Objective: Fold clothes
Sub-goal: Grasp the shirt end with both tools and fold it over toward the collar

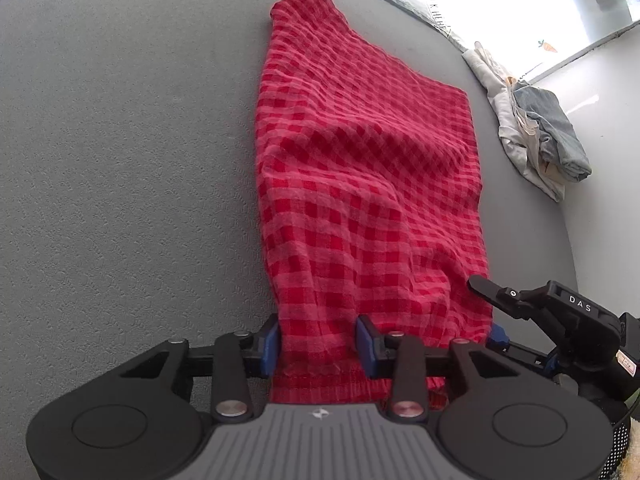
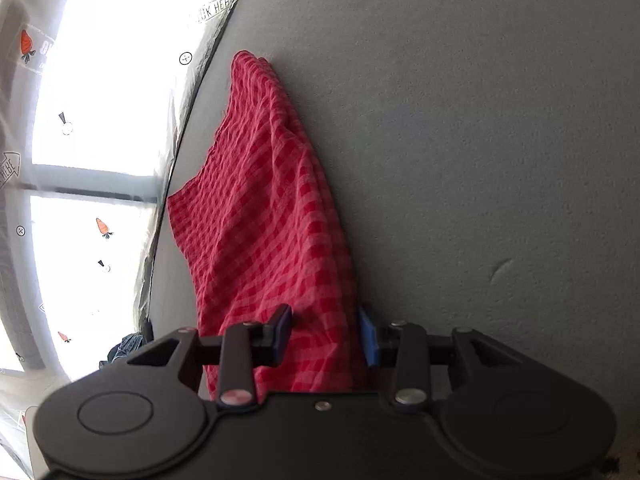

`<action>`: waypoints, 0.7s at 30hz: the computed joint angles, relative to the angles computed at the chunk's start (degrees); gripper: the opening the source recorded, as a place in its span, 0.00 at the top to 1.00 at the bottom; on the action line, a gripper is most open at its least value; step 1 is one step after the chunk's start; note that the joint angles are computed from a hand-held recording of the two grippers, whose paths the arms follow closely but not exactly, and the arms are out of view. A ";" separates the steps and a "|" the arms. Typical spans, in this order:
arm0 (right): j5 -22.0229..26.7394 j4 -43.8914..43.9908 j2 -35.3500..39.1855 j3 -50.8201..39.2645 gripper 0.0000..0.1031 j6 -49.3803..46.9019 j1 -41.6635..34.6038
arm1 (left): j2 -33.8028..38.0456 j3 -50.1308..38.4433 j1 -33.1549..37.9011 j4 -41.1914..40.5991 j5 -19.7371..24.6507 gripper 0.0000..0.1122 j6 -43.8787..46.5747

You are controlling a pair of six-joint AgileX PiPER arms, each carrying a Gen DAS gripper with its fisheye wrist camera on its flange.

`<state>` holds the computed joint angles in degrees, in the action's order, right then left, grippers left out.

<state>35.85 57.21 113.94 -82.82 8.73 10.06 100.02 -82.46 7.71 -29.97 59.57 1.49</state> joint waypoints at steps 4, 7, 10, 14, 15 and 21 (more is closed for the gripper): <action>-1.53 13.74 -2.61 9.12 0.87 -6.69 -0.73 | -2.02 3.77 3.51 -5.92 0.70 0.87 2.76; -1.73 19.88 -4.72 14.00 0.87 -9.74 -1.03 | -3.01 5.61 5.89 -9.06 2.46 0.87 3.46; -1.61 21.38 -6.55 16.72 0.86 -10.39 -1.04 | -4.49 7.34 6.67 -9.17 2.71 0.83 4.08; -1.00 25.26 -7.99 19.46 0.74 -13.56 -1.38 | -5.91 8.57 6.05 -6.82 1.45 0.71 3.15; -0.72 25.05 -8.16 19.56 0.73 -13.64 -1.51 | -6.10 8.92 5.88 -6.55 0.97 0.69 2.95; 2.13 26.19 -8.23 20.17 0.62 -14.75 -1.89 | -4.74 9.37 5.62 -8.69 0.70 0.66 3.70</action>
<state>37.97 83.40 105.71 -62.65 -6.02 8.17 95.28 -73.09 13.33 -38.66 60.27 5.19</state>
